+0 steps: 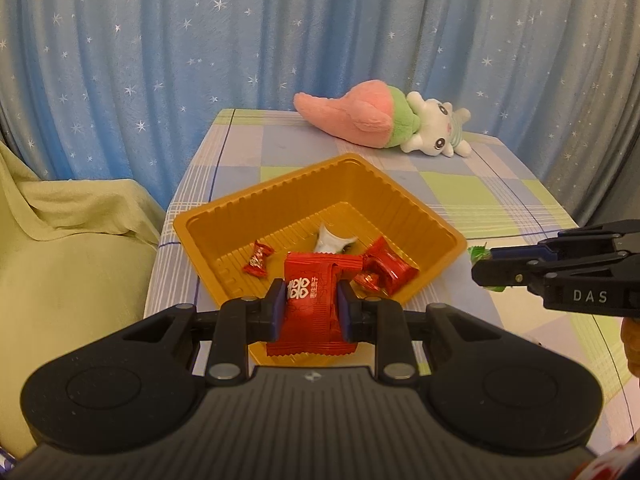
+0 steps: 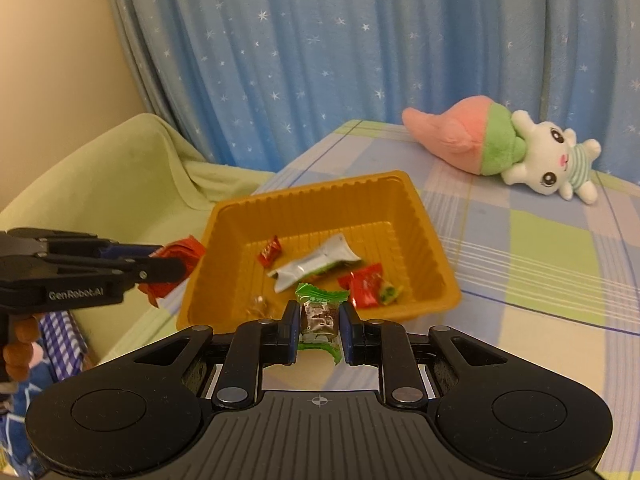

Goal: Organize snacks
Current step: 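Carry both candies over the orange tray and open both tools to release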

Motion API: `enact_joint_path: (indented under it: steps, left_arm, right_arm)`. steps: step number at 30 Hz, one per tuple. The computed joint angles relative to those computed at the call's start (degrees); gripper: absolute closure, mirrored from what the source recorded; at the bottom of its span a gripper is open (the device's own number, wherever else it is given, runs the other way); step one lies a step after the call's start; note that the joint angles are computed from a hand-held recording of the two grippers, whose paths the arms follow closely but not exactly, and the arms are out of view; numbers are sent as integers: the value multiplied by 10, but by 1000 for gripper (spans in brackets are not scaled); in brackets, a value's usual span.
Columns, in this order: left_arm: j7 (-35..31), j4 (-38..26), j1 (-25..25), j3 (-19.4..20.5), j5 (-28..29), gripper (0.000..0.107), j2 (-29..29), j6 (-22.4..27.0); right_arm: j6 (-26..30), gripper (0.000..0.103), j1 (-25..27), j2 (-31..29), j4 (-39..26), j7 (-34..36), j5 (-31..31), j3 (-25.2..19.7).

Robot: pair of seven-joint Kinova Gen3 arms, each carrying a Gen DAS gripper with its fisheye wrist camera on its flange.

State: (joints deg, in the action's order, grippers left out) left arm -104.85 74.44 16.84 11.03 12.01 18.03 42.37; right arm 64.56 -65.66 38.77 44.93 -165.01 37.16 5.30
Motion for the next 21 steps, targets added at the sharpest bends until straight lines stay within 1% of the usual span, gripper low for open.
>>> enact_joint_path:
  steps: [4, 9, 13, 21]
  left_arm:
    - [9, -35, 5, -5, -10, 83, 25, 13]
    - [4, -79, 1, -3, -10, 83, 58, 34]
    - [2, -115, 4, -5, -15, 83, 84, 55]
    - [-14, -164, -2, -3, -8, 83, 123, 90]
  right_arm:
    - [-3, 82, 19, 22, -37, 8, -16, 0]
    - [1, 82, 40, 55, -91, 22, -46, 5]
    - [13, 82, 54, 84, -139, 31, -74, 9]
    - [79, 82, 81, 161, -282, 78, -135, 15]
